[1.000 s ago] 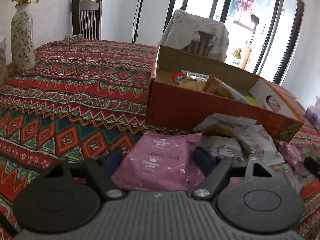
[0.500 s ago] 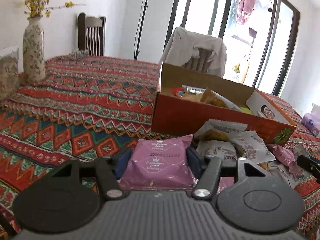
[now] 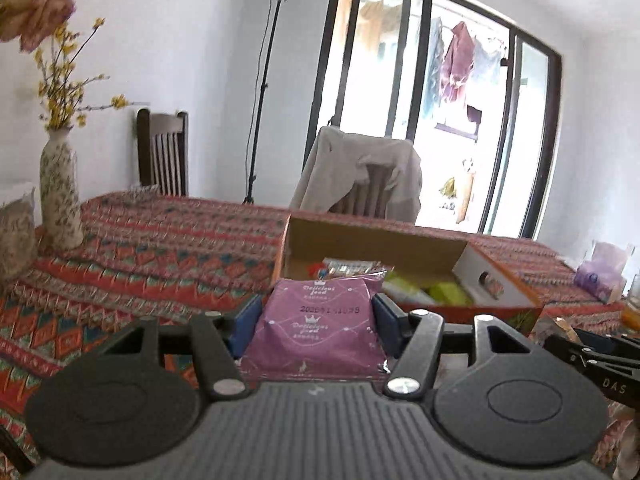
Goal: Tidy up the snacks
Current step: 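Carry both packets into the cardboard box and open the right gripper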
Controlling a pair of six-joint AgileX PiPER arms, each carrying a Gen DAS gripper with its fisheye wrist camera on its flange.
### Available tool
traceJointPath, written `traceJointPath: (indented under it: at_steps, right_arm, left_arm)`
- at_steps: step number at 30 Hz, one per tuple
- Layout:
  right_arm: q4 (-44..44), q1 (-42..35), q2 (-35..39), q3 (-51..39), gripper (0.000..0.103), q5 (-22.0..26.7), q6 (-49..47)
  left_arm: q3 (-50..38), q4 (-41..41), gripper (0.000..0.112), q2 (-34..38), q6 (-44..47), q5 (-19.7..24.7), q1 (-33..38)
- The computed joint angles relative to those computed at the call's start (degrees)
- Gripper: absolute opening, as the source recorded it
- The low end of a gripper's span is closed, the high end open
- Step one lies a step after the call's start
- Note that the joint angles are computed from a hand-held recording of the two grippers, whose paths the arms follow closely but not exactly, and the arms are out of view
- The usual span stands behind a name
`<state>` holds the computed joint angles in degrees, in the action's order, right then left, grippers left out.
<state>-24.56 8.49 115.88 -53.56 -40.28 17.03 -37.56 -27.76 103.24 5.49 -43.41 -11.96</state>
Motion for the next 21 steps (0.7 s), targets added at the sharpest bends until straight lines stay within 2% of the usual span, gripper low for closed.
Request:
traceJointPath:
  at_steps: [9,21]
  right_arm:
    - [2.14,3.35,-0.77,-9.53,0.044,5.43,-2.25]
    - [0.14,5.81,12.42,-35.70,0.044,20.60,4.84]
  left_arm:
    - [-9.51,-4.05,0.062,2.18,5.29,3.59,-1.07]
    - [-29.81,-16.40,0.062,13.62,19.20,9.16,-2.26]
